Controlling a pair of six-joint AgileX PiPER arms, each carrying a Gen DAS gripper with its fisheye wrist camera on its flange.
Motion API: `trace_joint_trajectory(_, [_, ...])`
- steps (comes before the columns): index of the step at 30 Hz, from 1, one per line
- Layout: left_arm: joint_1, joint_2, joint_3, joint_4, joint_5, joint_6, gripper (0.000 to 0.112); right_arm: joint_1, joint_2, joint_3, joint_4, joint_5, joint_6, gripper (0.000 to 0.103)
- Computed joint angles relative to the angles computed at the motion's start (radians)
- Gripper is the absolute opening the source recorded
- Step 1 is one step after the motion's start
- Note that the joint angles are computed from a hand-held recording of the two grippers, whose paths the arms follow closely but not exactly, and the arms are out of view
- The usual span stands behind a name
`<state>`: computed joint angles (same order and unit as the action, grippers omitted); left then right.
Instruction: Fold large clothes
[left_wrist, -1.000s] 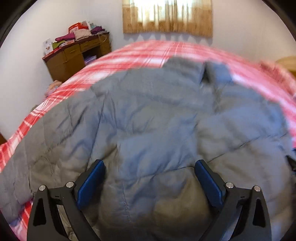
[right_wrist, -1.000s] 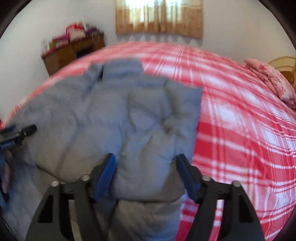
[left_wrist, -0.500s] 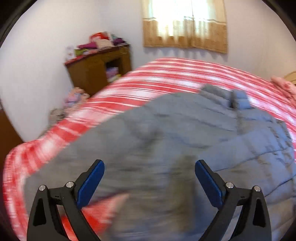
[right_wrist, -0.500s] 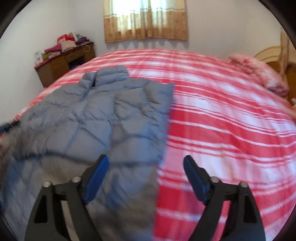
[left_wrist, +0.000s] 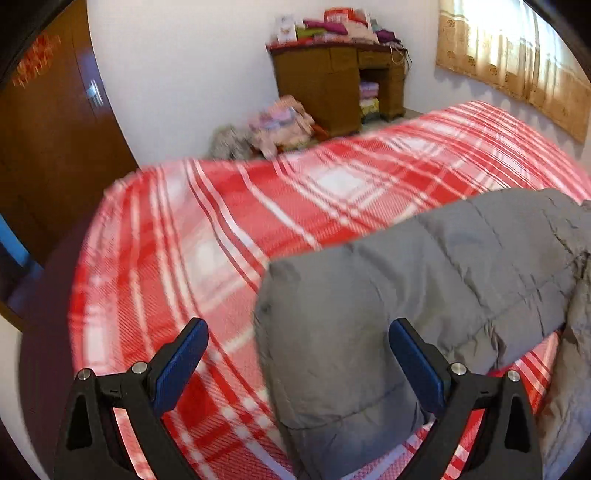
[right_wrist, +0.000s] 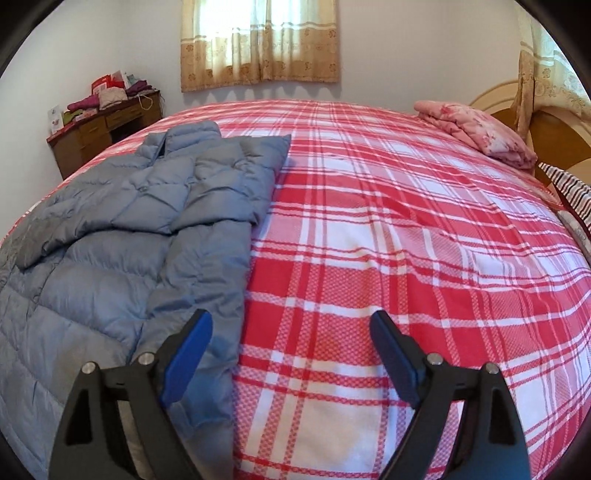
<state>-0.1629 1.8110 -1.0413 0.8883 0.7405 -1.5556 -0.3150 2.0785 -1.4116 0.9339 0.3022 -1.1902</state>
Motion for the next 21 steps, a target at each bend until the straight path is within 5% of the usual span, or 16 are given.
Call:
trace_joint_trajectory(3, [0.015,0.019,0.021,-0.027,-0.131,0.0,0.097,-0.008,-0.002,0.011,0.052,-0.007,-0.05,0.089])
trace_joint_trajectory(4, [-0.006,0.033,0.013,0.021,-0.11,-0.03,0.085,-0.013,-0.003,0.017,0.08,-0.006,-0.076,0.089])
trace_joint_trajectory(5, [-0.031,0.045,-0.009,0.049,-0.069,-0.038,0.05,-0.02,-0.007,0.028,0.116,-0.005,-0.113,0.089])
trace_joint_trajectory(7, [-0.04,0.032,-0.038,0.02,-0.061,0.028,0.016,-0.034,-0.008,0.034,0.173,0.001,-0.157,0.089])
trace_joint_trajectory(12, [-0.167,-0.045,-0.161,0.159,0.148,0.015,0.013,-0.064,0.013,-0.001,0.165,0.033,-0.097,0.089])
trace_joint_trajectory(16, [-0.292,0.012,-0.375,0.228,0.27,0.112,0.013,-0.071,0.026,-0.025,0.106,0.036,-0.008,0.089])
trace_joint_trajectory(21, [-0.424,0.181,-0.685,0.224,0.303,0.259,0.012,-0.087,0.021,-0.021,0.143,0.031,-0.016,0.089])
